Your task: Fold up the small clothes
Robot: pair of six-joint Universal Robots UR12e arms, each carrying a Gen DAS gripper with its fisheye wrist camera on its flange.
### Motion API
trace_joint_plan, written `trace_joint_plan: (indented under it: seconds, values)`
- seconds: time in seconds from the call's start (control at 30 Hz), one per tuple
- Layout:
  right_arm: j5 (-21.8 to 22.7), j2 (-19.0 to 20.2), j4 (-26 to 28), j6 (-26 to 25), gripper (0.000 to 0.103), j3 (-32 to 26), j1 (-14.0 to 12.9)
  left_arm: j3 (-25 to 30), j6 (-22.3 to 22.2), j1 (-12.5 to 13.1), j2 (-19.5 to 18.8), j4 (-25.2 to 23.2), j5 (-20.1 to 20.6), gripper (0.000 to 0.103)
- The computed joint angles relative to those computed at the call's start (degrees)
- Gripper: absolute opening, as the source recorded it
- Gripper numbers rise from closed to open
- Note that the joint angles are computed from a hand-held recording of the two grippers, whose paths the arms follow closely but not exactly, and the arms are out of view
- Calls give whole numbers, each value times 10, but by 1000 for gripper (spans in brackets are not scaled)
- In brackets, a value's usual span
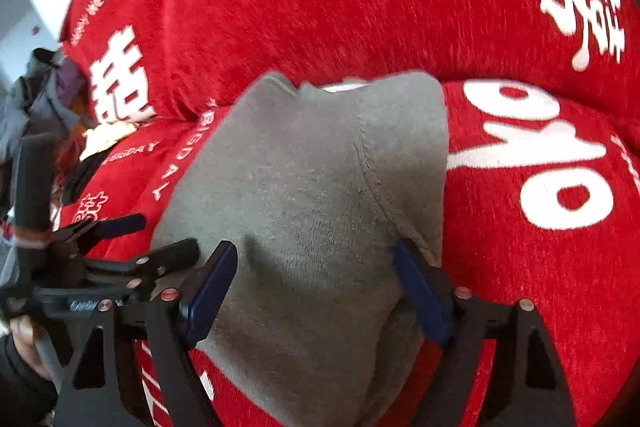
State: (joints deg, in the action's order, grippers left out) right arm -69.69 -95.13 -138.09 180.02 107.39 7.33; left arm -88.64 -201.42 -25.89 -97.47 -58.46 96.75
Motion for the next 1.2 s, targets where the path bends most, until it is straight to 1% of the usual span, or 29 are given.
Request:
trace_joint_plan:
  seconds: [0.03, 0.07, 0.13, 0.23, 0.3, 0.33, 0.37, 0.4, 0.43, 0.5, 0.57, 0.6, 0.63, 0.67, 0.7, 0.73, 0.77, 0.8, 0.83, 0.87, 0.9, 0.93, 1.0, 1.03, 1.1, 1.13, 1.17, 1.2]
  values:
    - [-15, -2, 14, -10, 83, -5, 5, 1, 3, -1, 0, -1, 2, 103]
    - [-29, -5, 17, -18, 84, -9, 10, 2, 4, -2, 0, -2, 5, 103]
    - [-46, -10, 7, -33, 84, -14, 17, 3, 9, -3, 4, 6, 12, 103]
    - [-40, -8, -15, -42, 85, -24, 16, -3, 15, 1, 10, 56, -1, 103]
    - [-36, 4, -14, -44, 85, -38, 17, 5, 7, 5, 4, 67, -1, 103]
    - [-40, 14, -2, -50, 85, -50, 19, 11, -1, 7, -1, 60, -2, 103]
    - [-47, 26, 15, -55, 85, -62, 22, 22, -11, 13, -10, 41, -9, 103]
    - [-51, 38, 33, -58, 85, -73, 22, 37, -19, 18, -23, 11, -19, 103]
    - [-54, 48, 47, -56, 85, -80, 21, 43, -22, 23, -30, 2, -31, 103]
    - [-70, 67, 72, -47, 85, -92, 20, 43, -27, 31, -37, 7, -55, 103]
    - [-57, 73, 56, -37, 88, -86, 10, 50, -25, 32, -44, -2, -61, 103]
    - [-58, 76, 51, -26, 91, -86, 5, 54, -25, 32, -48, -6, -61, 103]
    - [-65, 81, 61, -15, 98, -91, 3, 61, -27, 33, -54, -14, -63, 103]
    - [-48, 87, 79, -3, 99, -96, -5, 68, -31, 34, -60, -24, -67, 103]
    - [-20, 92, 95, 11, 99, -100, -16, 76, -33, 37, -67, -33, -75, 103]
    - [-10, 93, 103, 19, 99, -103, -21, 89, -32, 41, -74, -47, -88, 103]
    - [-17, 90, 99, 23, 99, -104, -21, 99, -31, 43, -79, -58, -95, 103]
    - [-31, 87, 84, 19, 99, -103, -19, 106, -31, 46, -80, -60, -97, 103]
    - [-41, 81, 63, 3, 99, -101, -16, 105, -34, 49, -78, -39, -101, 103]
    - [-37, 79, 51, -10, 99, -103, -15, 105, -33, 51, -78, -25, -108, 103]
    - [-26, 80, 49, -19, 99, -108, -15, 111, -30, 55, -82, -23, -119, 103]
    - [-11, 83, 53, -30, 99, -115, -16, 119, -28, 57, -88, -31, -124, 103]
    - [12, 94, 65, -55, 99, -132, -12, 140, -26, 57, -103, -60, -112, 103]
    - [23, 103, 79, -76, 99, -143, -8, 152, -27, 58, -113, -80, -106, 103]
    - [41, 124, 132, -118, 99, -169, -3, 165, -31, 59, -126, -108, -101, 103]
    - [30, 133, 156, -129, 99, -179, 1, 170, -33, 60, -134, -120, -101, 103]
    - [0, 144, 166, -130, 98, -188, 7, 169, -33, 62, -136, -119, -105, 103]
    - [-22, 150, 164, -127, 98, -190, 11, 167, -34, 63, -137, -113, -108, 103]
